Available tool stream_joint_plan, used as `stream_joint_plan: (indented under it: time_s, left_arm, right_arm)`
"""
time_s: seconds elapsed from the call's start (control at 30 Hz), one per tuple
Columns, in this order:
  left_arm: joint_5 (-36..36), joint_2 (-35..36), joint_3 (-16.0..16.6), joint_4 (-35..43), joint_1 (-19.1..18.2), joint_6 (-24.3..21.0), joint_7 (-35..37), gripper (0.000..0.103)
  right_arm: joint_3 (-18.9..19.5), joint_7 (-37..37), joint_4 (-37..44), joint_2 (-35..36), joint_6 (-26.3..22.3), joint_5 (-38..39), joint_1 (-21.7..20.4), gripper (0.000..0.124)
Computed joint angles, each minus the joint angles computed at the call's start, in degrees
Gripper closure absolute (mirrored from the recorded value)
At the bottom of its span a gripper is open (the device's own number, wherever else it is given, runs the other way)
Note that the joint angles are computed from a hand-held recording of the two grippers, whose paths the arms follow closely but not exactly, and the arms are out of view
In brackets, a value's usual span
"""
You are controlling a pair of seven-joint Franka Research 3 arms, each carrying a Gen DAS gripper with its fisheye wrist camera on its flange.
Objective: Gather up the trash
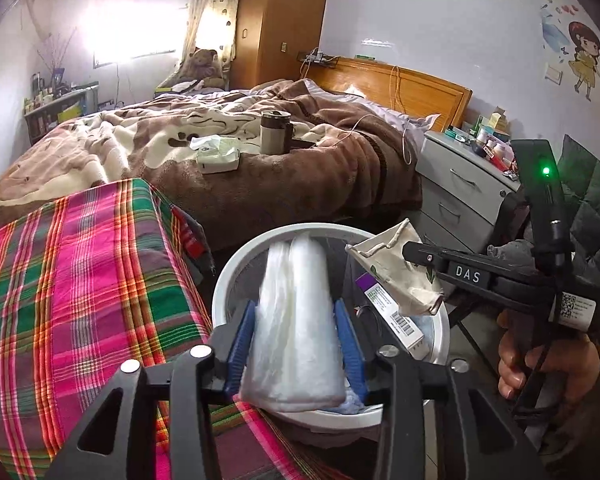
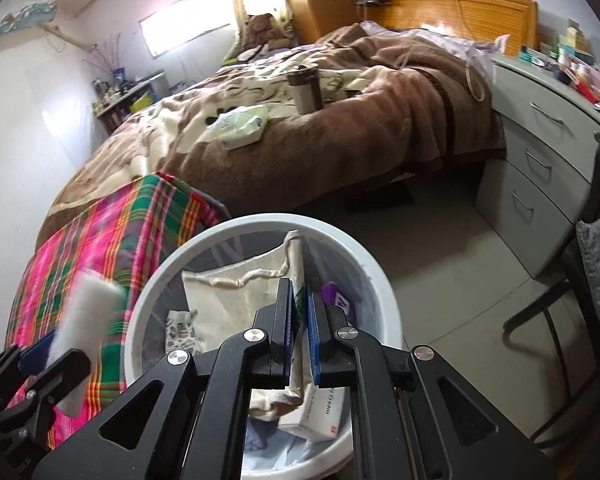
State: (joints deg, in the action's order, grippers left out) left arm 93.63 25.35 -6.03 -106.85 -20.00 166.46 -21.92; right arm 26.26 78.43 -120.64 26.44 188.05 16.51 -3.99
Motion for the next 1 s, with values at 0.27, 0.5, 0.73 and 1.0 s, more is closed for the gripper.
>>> stream_joint_plan:
  time_s: [0.27, 0.5, 0.73, 1.0]
  left_arm:
    - [1.76, -1.73, -0.53, -1.73, 0.19, -0.62, -2.39, 0.048]
    - [3.50, -4.75, -1.90, -5.01, 0.84, -2.75, -5.74, 0.043]
    - [0.50, -9.86, -3.30, -11.27, -0.33, -10.76, -6.43, 0.042]
    - [0.35, -17.52, -6.45, -20.43, -1.37, -19.74, -12.14, 0.041]
  right_arm:
    - [6.36, 1.16, -2.50, -0.10, 2.82, -3.98, -6.58, 0.092]
    - [7.11, 5.99, -5.39, -1.82, 5.16, -8.35, -7.55, 0.091]
    - [9.61, 11.58, -11.04, -4.54, 10.22, -14.86, -10.28, 0.091]
    - [7.63, 17.12, -18.98, -8.92, 20.06, -22.46, -7.98, 0.067]
